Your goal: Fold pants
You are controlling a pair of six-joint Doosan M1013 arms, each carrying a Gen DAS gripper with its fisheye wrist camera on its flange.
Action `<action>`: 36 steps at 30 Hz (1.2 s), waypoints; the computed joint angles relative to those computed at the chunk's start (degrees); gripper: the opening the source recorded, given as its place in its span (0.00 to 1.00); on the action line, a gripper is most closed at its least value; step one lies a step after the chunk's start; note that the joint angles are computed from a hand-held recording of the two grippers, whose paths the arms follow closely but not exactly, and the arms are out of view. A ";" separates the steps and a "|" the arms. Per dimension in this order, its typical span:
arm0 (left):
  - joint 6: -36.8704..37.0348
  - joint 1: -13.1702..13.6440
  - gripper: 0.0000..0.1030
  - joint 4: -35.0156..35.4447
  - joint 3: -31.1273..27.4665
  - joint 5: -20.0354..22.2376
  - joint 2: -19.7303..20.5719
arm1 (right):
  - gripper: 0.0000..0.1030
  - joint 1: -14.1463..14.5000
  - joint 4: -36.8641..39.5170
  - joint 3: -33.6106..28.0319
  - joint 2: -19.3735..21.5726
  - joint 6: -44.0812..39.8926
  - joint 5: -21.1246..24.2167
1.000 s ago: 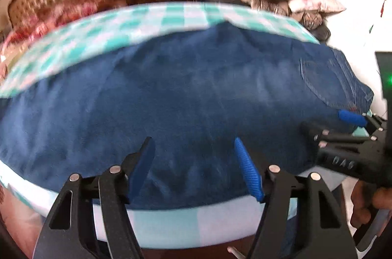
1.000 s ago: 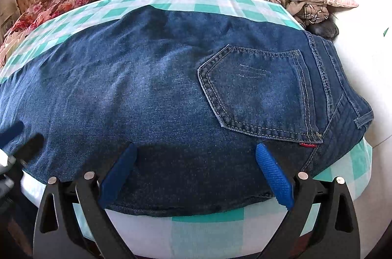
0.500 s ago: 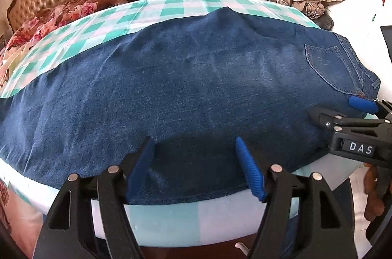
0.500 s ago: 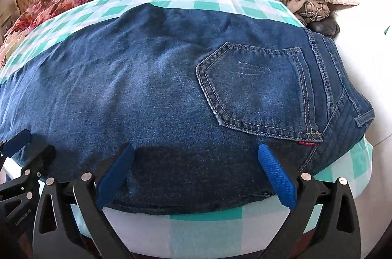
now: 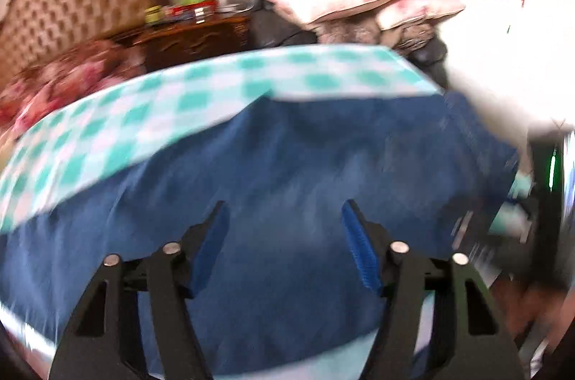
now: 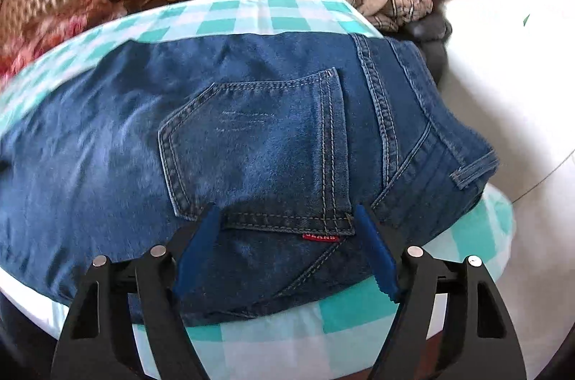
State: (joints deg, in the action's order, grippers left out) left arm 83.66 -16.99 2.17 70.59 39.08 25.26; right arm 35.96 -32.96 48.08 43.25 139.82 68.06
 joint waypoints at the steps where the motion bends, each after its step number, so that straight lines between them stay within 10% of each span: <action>1: 2.27 -0.03 0.56 -1.92 -2.51 0.91 1.48 | 0.71 0.03 0.02 0.06 -0.02 0.45 0.07; 10: 10.86 -1.61 0.33 -11.14 -41.63 26.62 26.25 | 0.72 -0.36 1.92 1.27 -0.75 -0.15 -1.16; 15: 10.27 -2.59 0.35 -8.08 -46.89 29.88 29.39 | 0.72 -0.40 2.54 1.83 -1.11 -1.01 -1.54; 25: 22.98 -1.71 0.39 -22.10 -11.81 5.88 8.93 | 0.63 -3.86 2.14 15.97 -10.89 19.93 -13.16; 30: 40.48 -4.38 0.40 -29.86 2.33 -2.93 1.16 | 0.44 -8.04 8.25 21.26 -13.86 23.16 -22.16; 36: 38.59 -7.87 0.30 -19.77 5.72 -5.86 0.73 | 0.08 -8.07 9.40 18.17 -12.16 19.69 -18.04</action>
State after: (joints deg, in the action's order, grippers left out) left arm 122.25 -24.86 -17.60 76.31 33.22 25.99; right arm 27.89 -23.56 66.25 31.09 159.52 50.02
